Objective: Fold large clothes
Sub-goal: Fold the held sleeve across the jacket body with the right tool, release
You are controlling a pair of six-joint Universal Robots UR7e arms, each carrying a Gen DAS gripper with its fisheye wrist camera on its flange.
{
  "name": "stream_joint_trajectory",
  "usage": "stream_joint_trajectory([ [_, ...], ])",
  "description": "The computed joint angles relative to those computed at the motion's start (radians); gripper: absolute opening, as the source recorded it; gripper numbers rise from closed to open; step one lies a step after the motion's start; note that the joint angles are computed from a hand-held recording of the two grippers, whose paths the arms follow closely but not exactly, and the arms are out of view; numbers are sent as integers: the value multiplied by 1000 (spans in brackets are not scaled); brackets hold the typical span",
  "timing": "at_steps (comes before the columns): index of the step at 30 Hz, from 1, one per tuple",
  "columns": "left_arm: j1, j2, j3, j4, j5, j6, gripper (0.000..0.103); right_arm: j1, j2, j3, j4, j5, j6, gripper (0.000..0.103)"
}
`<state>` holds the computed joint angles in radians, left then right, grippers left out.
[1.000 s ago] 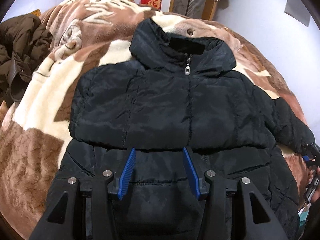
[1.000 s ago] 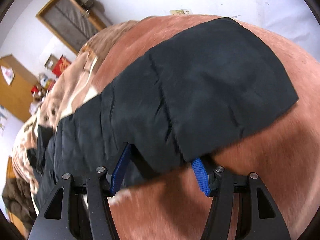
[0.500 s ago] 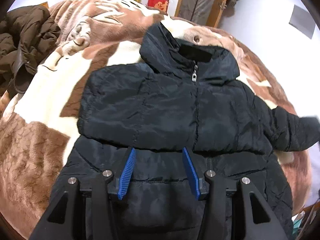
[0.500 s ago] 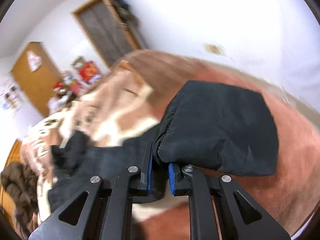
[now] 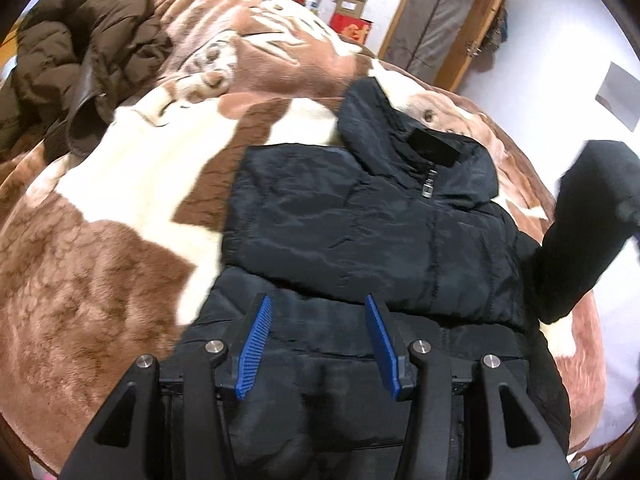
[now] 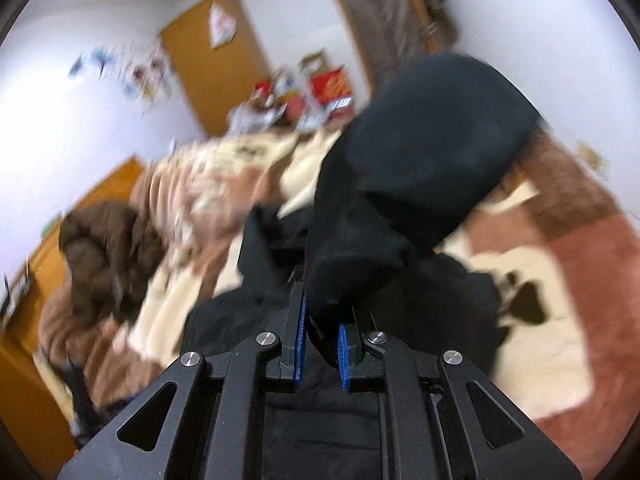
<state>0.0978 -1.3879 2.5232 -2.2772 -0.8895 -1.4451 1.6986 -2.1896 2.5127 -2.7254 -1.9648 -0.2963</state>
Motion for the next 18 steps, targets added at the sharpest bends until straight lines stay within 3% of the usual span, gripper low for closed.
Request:
stream_joint_trajectory([
  [5,-4,-92,36,92,6,-74,51,-95,200,76,-92,38,-41,20],
  [7,-7,-118,47,115,5,-96,51,-144,279,90,-108,59,-67,36],
  [9,-4,-133,54,121,0,-103,51,-145,336,83,-114,52,-59,48],
  [11,-2,-141,58,115,-4,-96,51,-140,305,96,-116,58,-72,50],
  [16,16,-92,37,19,9,-16,57,-158,88,87,35,203,-93,55],
  [18,29,-46,16,-41,17,40,58,-159,30,93,27,220,-113,55],
])
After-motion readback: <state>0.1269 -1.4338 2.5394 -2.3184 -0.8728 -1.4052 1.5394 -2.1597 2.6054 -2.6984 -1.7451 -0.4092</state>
